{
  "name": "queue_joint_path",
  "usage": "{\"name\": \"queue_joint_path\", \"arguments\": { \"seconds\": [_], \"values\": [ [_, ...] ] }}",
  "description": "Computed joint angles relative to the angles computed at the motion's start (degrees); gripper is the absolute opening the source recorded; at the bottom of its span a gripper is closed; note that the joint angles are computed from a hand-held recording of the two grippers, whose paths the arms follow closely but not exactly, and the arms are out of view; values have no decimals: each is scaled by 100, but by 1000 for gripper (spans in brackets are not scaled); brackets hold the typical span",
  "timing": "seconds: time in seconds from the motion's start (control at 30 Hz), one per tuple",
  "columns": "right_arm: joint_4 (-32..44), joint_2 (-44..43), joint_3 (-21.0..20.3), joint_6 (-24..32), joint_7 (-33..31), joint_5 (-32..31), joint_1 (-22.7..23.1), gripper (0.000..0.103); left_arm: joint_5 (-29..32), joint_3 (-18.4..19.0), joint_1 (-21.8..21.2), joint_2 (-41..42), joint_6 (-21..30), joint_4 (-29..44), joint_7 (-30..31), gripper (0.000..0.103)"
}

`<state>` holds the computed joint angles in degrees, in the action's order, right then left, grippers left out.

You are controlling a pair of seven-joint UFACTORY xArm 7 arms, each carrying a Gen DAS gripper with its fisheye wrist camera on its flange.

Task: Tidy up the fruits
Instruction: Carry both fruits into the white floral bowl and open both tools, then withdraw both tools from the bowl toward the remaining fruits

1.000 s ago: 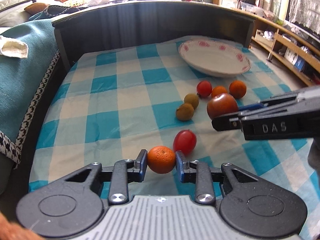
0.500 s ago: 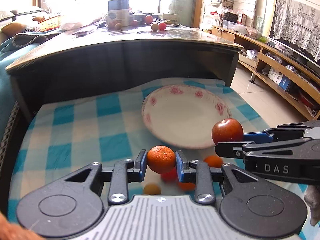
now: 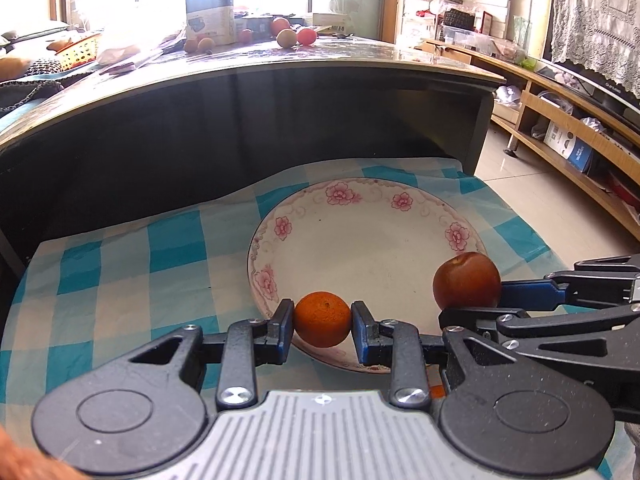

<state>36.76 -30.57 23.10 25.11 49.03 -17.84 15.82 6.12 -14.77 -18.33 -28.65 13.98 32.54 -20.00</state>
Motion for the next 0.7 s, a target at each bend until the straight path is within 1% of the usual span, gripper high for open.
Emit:
{"name": "queue_joint_path", "arguments": {
  "seconds": [0.03,0.13,0.3,0.4,0.5,0.6,0.7],
  "values": [
    [7,12,12,-15,23,-18,-26,35,3,-2,4,15,31,13,-1,42],
    [2,-4,43,-63,80,-68,-73,35,-19,33,-17,-2,41,7,13,50],
    [17,-65,62,-115,143,-100,-121,35,23,28,54,-195,147,-31,8,51],
    [17,-117,17,-112,162,5,-59,35,-50,124,38,-599,419,-168,4,51],
    [18,-156,-63,-140,42,159,109,35,-178,229,35,-1295,951,-410,-45,52],
    [100,-138,-54,-54,-74,291,253,35,-349,309,-19,-2085,1630,-658,-112,52],
    [176,-159,21,90,-105,392,388,35,-392,227,-28,-2840,2315,-839,-177,52]
  ]
}}
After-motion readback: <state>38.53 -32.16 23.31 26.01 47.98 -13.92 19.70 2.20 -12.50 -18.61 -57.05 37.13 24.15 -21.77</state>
